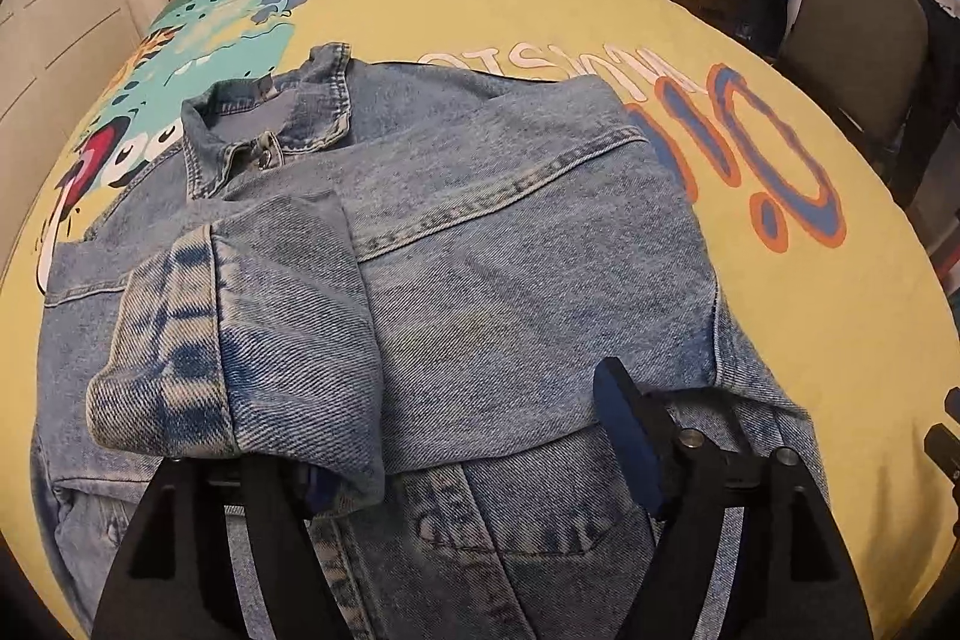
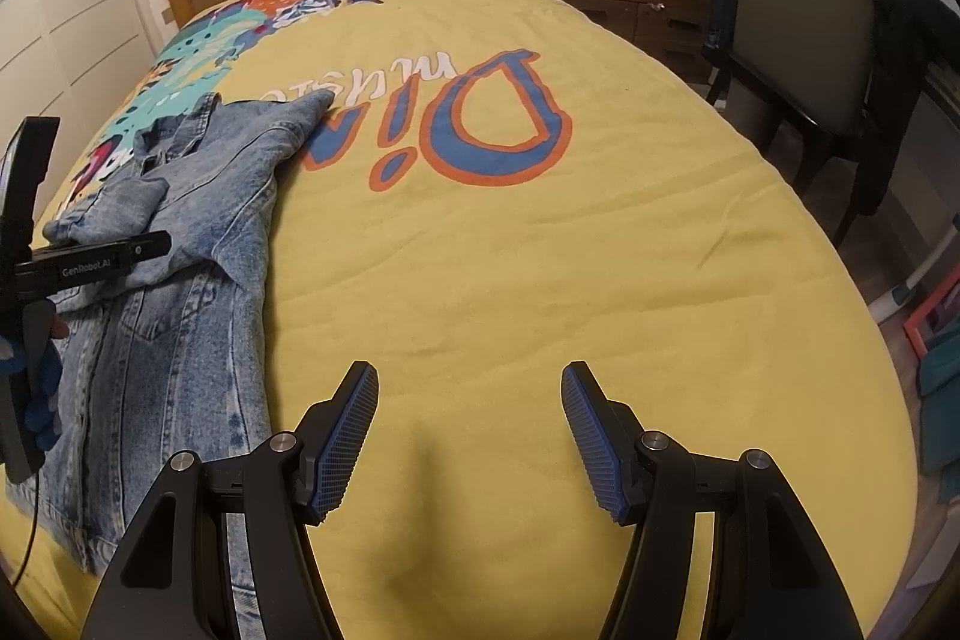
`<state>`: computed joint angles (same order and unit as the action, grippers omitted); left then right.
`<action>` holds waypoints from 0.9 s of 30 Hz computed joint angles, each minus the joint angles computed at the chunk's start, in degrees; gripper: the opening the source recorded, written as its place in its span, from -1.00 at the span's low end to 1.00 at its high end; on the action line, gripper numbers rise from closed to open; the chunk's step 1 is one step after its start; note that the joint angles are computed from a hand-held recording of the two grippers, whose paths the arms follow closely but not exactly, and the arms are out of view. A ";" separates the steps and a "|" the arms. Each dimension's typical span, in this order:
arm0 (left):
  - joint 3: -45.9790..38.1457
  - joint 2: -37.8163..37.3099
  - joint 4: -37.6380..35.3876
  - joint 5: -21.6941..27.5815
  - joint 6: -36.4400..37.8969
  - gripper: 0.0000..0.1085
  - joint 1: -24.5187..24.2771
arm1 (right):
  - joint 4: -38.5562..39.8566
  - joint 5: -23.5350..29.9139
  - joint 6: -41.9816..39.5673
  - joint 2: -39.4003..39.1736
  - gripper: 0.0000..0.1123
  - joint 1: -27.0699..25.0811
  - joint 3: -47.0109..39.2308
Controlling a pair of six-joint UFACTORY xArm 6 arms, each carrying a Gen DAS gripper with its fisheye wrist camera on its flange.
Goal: Fold large clothes
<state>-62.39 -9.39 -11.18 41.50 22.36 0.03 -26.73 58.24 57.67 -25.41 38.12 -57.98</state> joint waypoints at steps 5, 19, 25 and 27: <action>1.79 -0.96 7.85 -2.06 -1.24 0.31 -2.14 | 0.18 -0.38 -0.17 -0.26 0.17 -0.13 0.31; 4.41 -3.91 -2.82 0.27 11.83 0.31 -1.97 | -0.23 0.47 -0.29 -0.72 0.17 -0.20 -0.15; -0.85 -3.91 -15.90 8.58 16.47 0.30 4.70 | -0.41 0.55 -2.03 2.17 0.17 0.46 -3.65; -2.19 -3.55 -17.24 10.56 16.96 0.30 7.32 | -0.38 0.29 -3.15 4.29 0.17 0.99 -5.85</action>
<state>-64.58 -12.94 -28.42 52.06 39.32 7.35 -27.11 58.53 54.52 -21.12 39.12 -63.84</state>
